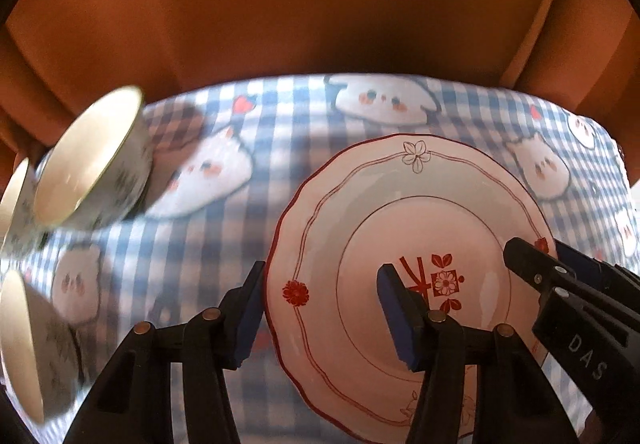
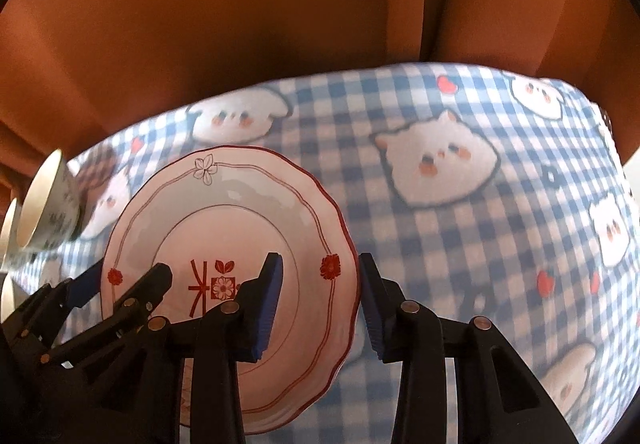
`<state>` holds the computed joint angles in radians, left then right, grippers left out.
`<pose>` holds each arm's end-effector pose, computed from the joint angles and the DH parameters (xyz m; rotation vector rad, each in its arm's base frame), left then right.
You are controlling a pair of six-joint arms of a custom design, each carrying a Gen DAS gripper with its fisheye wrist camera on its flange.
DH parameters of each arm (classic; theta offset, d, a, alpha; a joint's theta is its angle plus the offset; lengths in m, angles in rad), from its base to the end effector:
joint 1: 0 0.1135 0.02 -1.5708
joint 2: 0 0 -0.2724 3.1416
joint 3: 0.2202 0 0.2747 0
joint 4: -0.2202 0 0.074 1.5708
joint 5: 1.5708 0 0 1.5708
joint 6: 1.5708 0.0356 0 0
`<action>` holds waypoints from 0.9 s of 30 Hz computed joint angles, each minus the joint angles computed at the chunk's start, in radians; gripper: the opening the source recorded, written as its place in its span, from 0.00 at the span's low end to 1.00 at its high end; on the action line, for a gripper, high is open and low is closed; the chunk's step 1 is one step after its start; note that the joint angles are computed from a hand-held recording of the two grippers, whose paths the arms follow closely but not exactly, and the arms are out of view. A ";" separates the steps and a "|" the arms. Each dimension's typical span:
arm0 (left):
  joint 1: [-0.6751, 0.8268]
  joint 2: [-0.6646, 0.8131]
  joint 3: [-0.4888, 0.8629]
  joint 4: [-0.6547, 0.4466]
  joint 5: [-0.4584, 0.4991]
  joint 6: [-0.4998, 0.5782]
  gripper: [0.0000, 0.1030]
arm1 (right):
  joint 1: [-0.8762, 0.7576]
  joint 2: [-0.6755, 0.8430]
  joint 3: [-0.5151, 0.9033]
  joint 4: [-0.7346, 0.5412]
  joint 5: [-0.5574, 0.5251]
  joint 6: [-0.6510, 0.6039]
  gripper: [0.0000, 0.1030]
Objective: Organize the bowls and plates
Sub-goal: 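Lift the red-rimmed plate with both grippers and carry it toward the stack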
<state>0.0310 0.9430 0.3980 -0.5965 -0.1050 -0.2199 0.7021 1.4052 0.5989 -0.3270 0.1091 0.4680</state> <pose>0.1657 0.0089 0.1468 -0.3690 2.6783 0.0858 0.1936 0.1587 0.1311 -0.2838 2.6954 0.2093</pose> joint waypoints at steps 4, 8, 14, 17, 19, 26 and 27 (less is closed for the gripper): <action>0.008 -0.128 -0.021 -0.130 0.018 0.008 0.55 | 0.047 -0.070 -0.021 -0.076 -0.007 0.066 0.40; -0.011 -0.158 -0.037 -0.146 0.005 0.001 0.55 | 0.089 -0.099 -0.028 -0.115 0.012 0.097 0.40; -0.012 -0.145 -0.044 -0.137 0.002 -0.004 0.55 | 0.084 -0.083 -0.020 -0.105 0.016 0.073 0.40; -0.014 -0.127 -0.049 -0.113 0.004 -0.001 0.58 | 0.081 -0.038 -0.009 -0.077 0.018 0.059 0.41; -0.015 -0.106 -0.042 -0.105 0.001 -0.012 0.59 | 0.086 -0.016 -0.005 -0.069 0.030 0.049 0.41; -0.019 -0.086 -0.012 -0.125 -0.004 -0.010 0.58 | 0.083 -0.002 0.013 -0.093 0.033 0.046 0.41; -0.022 -0.096 -0.005 -0.143 -0.006 -0.013 0.58 | 0.082 -0.009 0.019 -0.102 0.029 0.045 0.41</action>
<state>0.0086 0.8466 0.3934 -0.7390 -0.1108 -0.2331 0.7845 1.3964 0.6174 -0.4290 0.1378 0.5125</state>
